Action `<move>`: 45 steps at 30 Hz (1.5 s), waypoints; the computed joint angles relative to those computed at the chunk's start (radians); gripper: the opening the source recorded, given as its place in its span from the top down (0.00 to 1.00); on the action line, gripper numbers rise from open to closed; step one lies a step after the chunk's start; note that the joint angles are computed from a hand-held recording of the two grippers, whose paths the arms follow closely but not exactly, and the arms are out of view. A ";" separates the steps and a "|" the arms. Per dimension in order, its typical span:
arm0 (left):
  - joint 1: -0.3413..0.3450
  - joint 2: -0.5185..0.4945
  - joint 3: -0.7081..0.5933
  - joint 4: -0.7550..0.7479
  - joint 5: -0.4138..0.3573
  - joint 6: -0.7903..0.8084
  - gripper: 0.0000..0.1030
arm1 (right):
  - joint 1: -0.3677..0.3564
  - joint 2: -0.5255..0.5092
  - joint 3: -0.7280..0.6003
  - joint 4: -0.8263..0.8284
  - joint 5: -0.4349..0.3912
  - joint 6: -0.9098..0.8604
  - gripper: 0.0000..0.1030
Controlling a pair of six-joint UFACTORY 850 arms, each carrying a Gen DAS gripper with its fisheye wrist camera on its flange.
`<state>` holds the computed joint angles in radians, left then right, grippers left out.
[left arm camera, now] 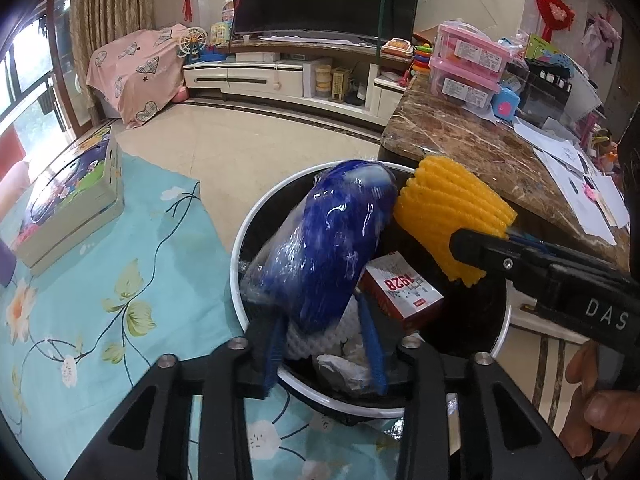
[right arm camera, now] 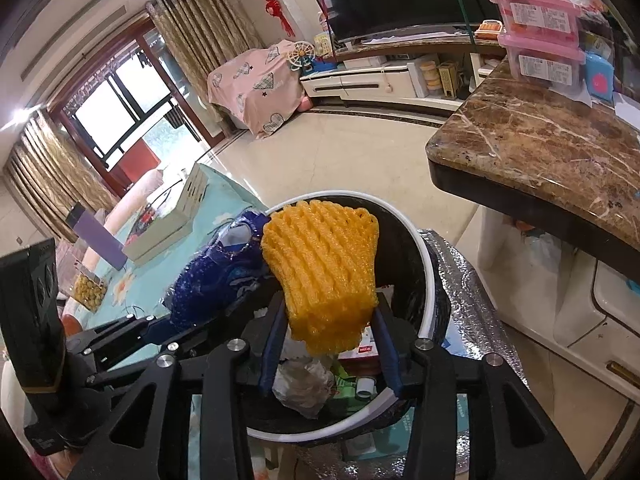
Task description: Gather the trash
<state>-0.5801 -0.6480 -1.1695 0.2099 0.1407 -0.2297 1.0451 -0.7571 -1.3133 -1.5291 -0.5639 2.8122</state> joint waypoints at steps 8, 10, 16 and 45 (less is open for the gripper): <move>0.014 0.046 0.076 -0.104 0.058 0.082 0.47 | 0.013 0.010 0.012 -0.013 -0.030 0.043 0.45; 0.020 0.066 0.108 -0.115 0.081 0.084 0.47 | 0.018 0.011 0.013 -0.011 -0.039 0.048 0.44; 0.046 0.174 0.282 -0.114 0.207 0.022 0.46 | 0.069 0.010 0.004 0.009 -0.114 0.069 0.31; -0.192 0.593 1.010 -0.793 0.978 0.258 0.00 | 0.355 -0.230 -0.412 0.193 -0.780 -0.287 0.00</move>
<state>-0.7718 -0.0553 -0.1598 -0.5835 1.1192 0.0287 1.4003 -0.9871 -1.7258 -1.3364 -1.3437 2.5253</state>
